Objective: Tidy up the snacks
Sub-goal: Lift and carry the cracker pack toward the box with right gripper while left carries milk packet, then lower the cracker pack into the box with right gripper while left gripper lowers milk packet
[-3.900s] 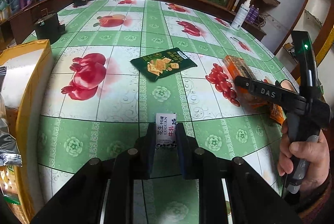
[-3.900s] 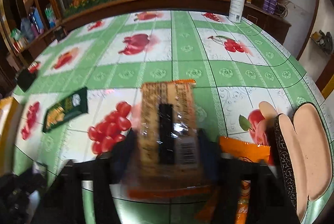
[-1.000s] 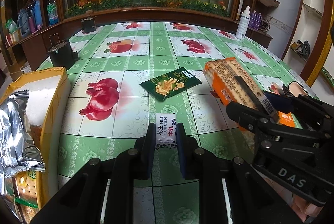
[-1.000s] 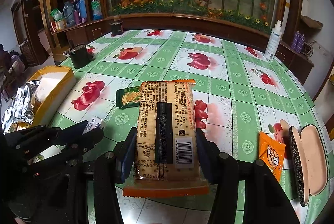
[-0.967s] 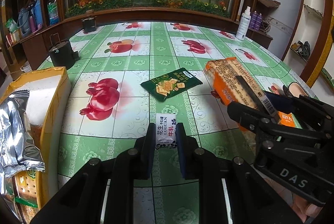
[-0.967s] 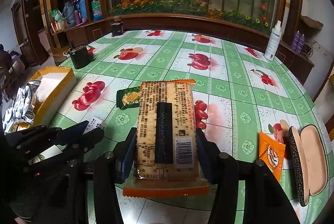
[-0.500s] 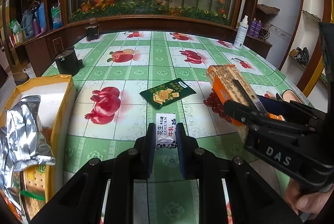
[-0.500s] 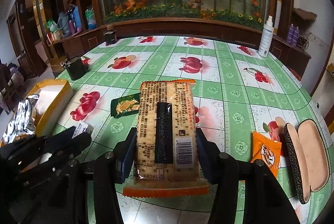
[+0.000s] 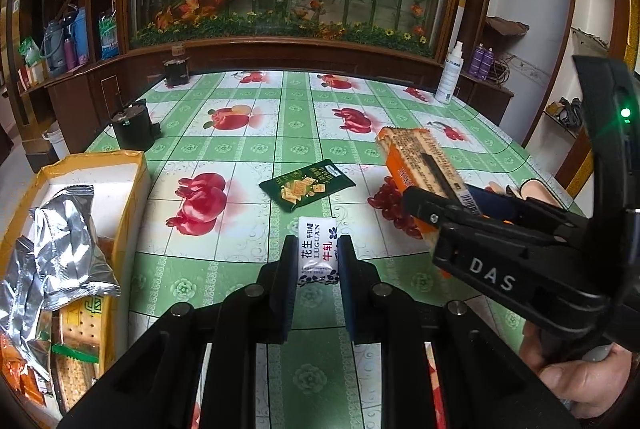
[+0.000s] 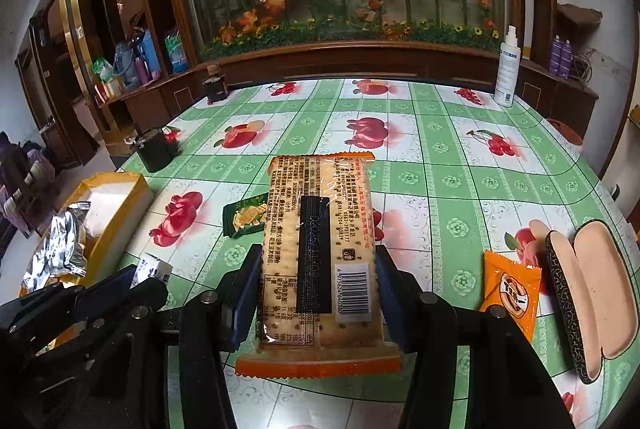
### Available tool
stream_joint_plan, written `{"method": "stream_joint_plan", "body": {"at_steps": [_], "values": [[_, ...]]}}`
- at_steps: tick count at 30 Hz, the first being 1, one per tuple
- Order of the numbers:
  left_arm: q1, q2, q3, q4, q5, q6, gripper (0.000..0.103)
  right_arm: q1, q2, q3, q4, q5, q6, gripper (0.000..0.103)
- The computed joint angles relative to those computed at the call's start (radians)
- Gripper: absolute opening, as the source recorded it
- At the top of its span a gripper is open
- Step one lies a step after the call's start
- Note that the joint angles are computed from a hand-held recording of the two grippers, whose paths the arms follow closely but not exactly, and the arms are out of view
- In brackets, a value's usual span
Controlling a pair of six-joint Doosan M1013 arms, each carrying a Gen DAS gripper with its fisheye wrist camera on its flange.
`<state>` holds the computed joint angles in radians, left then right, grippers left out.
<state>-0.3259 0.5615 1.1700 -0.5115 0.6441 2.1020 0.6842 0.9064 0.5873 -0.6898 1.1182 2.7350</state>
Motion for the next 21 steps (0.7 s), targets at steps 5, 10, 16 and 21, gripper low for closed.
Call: {"method": "stream_joint_plan", "body": {"at_steps": [5,10,16,21], "values": [[0.012,-0.020,0.018,-0.036,-0.018,0.027,0.018,0.002,0.005,-0.008,0.007,0.001,-0.001,0.057],[0.033,-0.037,0.032,-0.067,-0.039,0.032,0.018,0.009,0.010,-0.018,0.011,-0.009,-0.009,0.057],[0.069,-0.052,0.048,-0.093,-0.057,0.022,0.018,0.024,0.001,0.001,-0.005,-0.060,0.017,0.058],[0.107,-0.056,0.058,-0.094,-0.075,-0.014,0.018,0.038,0.027,-0.049,0.032,-0.096,-0.021,0.058]]}}
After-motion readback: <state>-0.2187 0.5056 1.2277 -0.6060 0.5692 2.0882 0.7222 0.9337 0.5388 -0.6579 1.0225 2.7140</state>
